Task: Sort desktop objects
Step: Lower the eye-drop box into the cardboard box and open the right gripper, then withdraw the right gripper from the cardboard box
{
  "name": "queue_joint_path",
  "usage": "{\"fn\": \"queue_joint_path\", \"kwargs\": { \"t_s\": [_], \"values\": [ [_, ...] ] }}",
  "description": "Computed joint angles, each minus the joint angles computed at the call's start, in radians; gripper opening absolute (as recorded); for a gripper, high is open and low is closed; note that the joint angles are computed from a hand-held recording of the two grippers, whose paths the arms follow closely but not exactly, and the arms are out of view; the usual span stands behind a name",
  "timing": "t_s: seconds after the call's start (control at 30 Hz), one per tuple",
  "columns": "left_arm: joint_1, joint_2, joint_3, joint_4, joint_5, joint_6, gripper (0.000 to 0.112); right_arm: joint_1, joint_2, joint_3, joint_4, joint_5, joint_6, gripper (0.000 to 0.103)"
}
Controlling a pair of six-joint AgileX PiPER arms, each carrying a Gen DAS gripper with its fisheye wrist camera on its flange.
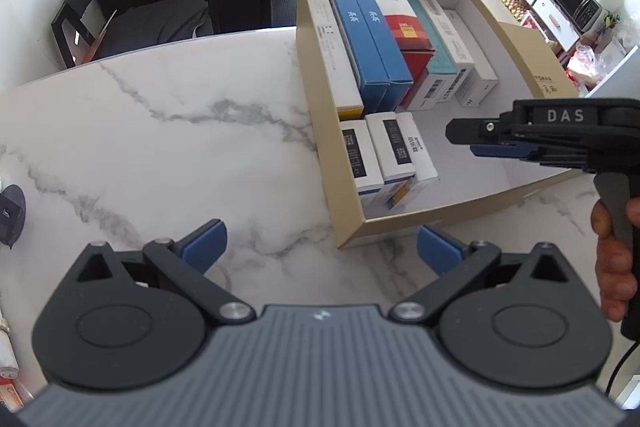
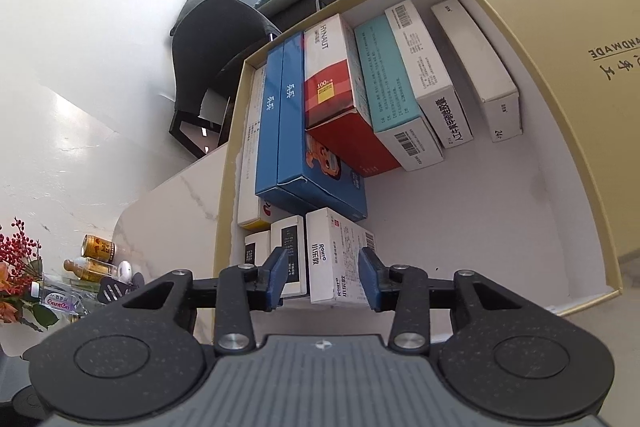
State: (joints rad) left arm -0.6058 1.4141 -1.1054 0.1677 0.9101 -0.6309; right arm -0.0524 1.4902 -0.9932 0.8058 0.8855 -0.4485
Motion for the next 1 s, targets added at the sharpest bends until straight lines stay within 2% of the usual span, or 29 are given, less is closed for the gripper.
{"fn": "queue_joint_path", "kwargs": {
  "t_s": [0.1,0.2,0.3,0.4,0.53,0.67,0.8,1.0],
  "values": [
    [-0.007,0.002,-0.014,0.005,0.007,-0.002,0.103,-0.006,-0.042,-0.014,-0.031,0.019,0.021,0.047],
    [-0.017,0.004,-0.034,0.019,0.017,0.001,0.103,-0.006,-0.099,-0.028,-0.081,0.032,0.035,0.059],
    [-0.026,0.012,-0.065,0.036,0.04,-0.002,0.103,-0.009,-0.157,-0.045,-0.137,0.054,0.048,0.064],
    [-0.039,0.013,-0.095,0.063,0.069,-0.01,0.103,-0.047,-0.227,-0.053,-0.161,0.109,0.043,0.068],
    [-0.07,0.004,-0.131,0.103,0.102,-0.037,0.103,-0.111,-0.334,-0.061,-0.19,0.176,0.021,0.081],
    [-0.124,0.008,-0.179,0.166,0.142,-0.085,0.103,-0.148,-0.432,-0.066,-0.252,0.196,0.027,0.089],
    [-0.159,0.02,-0.212,0.169,0.13,-0.086,0.103,-0.18,-0.491,-0.071,-0.298,0.187,0.056,0.097],
    [-0.213,0.065,-0.239,0.175,0.104,-0.095,0.103,-0.224,-0.541,-0.046,-0.366,0.192,0.068,0.099]
  ]
}}
